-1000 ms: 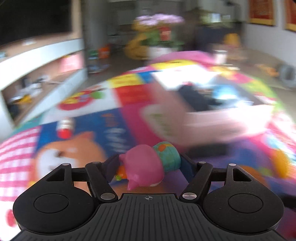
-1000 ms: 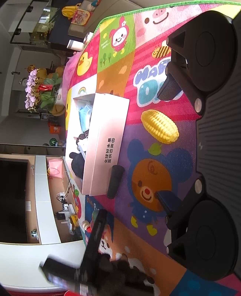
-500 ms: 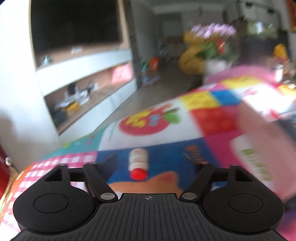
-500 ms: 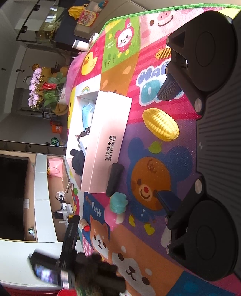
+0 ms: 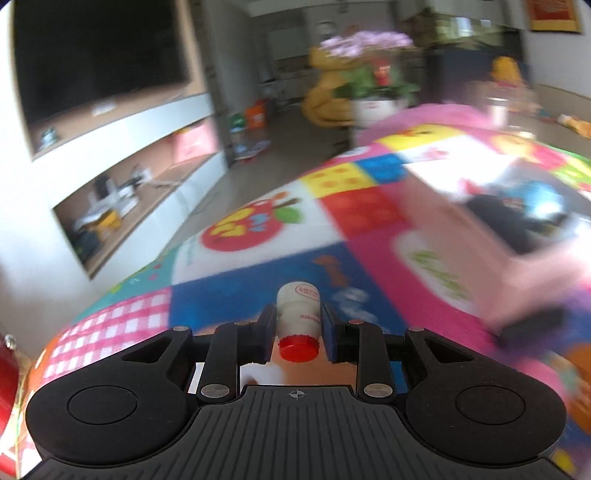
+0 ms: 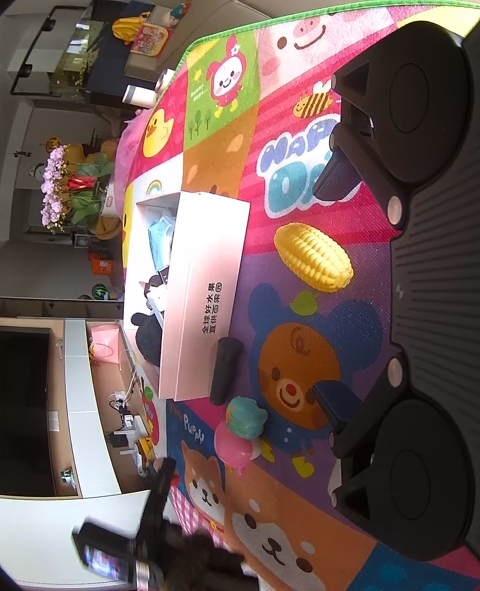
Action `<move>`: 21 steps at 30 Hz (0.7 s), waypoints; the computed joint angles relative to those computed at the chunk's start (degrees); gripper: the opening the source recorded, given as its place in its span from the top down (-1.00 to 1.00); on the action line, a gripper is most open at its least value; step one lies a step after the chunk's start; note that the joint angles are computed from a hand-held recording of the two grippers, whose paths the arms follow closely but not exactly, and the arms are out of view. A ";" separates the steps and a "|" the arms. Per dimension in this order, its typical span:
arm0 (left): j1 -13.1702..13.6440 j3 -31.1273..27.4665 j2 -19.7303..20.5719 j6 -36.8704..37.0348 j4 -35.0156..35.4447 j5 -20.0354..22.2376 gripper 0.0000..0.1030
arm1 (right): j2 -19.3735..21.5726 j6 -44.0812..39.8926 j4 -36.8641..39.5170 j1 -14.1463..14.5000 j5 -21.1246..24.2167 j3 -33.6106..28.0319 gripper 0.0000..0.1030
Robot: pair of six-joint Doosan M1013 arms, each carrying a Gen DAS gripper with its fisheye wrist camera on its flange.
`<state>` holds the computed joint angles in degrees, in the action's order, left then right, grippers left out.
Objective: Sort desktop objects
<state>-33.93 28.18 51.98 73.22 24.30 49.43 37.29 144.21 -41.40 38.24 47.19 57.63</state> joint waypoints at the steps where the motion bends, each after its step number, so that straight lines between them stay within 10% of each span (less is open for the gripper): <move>1: -0.26 4.28 -2.56 0.79 -1.23 -2.47 0.43 | 0.00 0.27 -0.36 0.07 0.07 0.04 -1.00; 7: -1.55 23.21 -13.07 13.70 -18.50 -15.30 0.37 | 0.02 0.94 -1.80 0.29 0.35 0.08 -1.00; 14: -1.73 27.30 -13.45 17.74 -24.91 -14.17 -0.22 | 0.33 0.44 -1.76 0.40 1.50 -0.51 -1.00; 16: -1.49 27.64 -13.64 18.83 -25.54 -13.94 -0.72 | 0.44 -0.33 -0.94 0.32 1.76 -0.78 -1.00; 21: -1.90 28.88 -14.39 7.60 -15.37 -13.64 -0.88 | 1.11 -2.89 2.47 -0.07 3.26 -2.27 -1.00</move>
